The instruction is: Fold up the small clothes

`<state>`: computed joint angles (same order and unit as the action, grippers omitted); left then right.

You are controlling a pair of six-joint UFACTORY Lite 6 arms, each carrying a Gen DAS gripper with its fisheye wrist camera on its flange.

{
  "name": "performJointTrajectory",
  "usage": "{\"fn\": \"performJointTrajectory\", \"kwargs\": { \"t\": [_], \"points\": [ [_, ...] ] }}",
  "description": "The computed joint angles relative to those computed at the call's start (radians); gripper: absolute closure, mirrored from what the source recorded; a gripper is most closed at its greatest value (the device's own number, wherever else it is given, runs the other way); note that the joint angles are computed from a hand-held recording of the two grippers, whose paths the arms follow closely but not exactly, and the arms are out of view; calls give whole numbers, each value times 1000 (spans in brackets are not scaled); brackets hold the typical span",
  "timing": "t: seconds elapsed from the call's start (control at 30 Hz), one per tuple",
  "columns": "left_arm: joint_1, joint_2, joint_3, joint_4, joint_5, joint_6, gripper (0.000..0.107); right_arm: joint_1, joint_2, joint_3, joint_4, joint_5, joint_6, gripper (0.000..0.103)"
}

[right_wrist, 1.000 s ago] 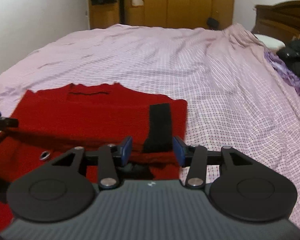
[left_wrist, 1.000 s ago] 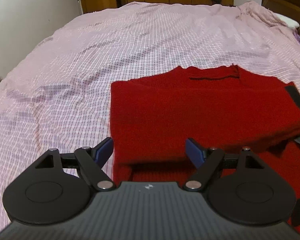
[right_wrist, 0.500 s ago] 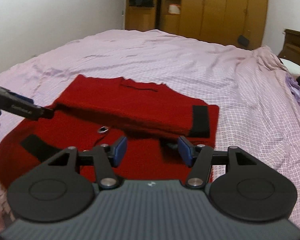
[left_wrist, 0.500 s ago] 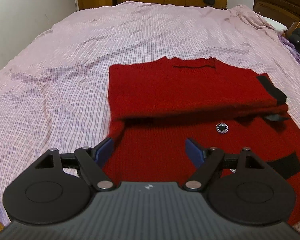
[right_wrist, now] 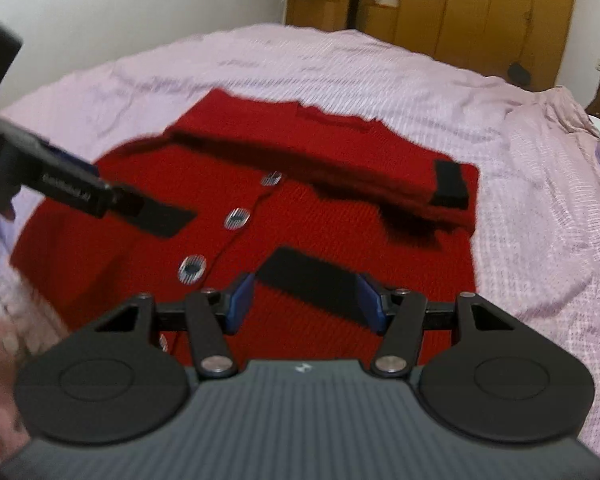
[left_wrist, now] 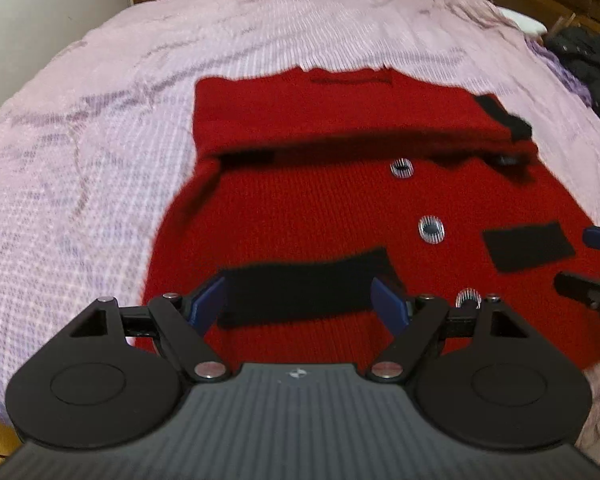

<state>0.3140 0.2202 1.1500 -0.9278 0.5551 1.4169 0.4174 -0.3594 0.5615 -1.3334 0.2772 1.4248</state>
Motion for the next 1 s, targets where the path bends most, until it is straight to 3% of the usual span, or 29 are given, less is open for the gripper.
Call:
{"fn": "performJointTrajectory", "kwargs": {
  "t": [0.2,0.33,0.6,1.0],
  "points": [
    [43,-50,-109,-68,5,127,24,109,10,-46,38,51,-34,44],
    [71,-68,-145,-110,9,183,24,201,27,-52,76,121,-117,30],
    [88,-93,-183,-138,3,214,24,373,125,-30,138,282,-290,30],
    [89,-94,-178,-128,13,194,24,489,321,33,10,457,-191,30]
  ]
}}
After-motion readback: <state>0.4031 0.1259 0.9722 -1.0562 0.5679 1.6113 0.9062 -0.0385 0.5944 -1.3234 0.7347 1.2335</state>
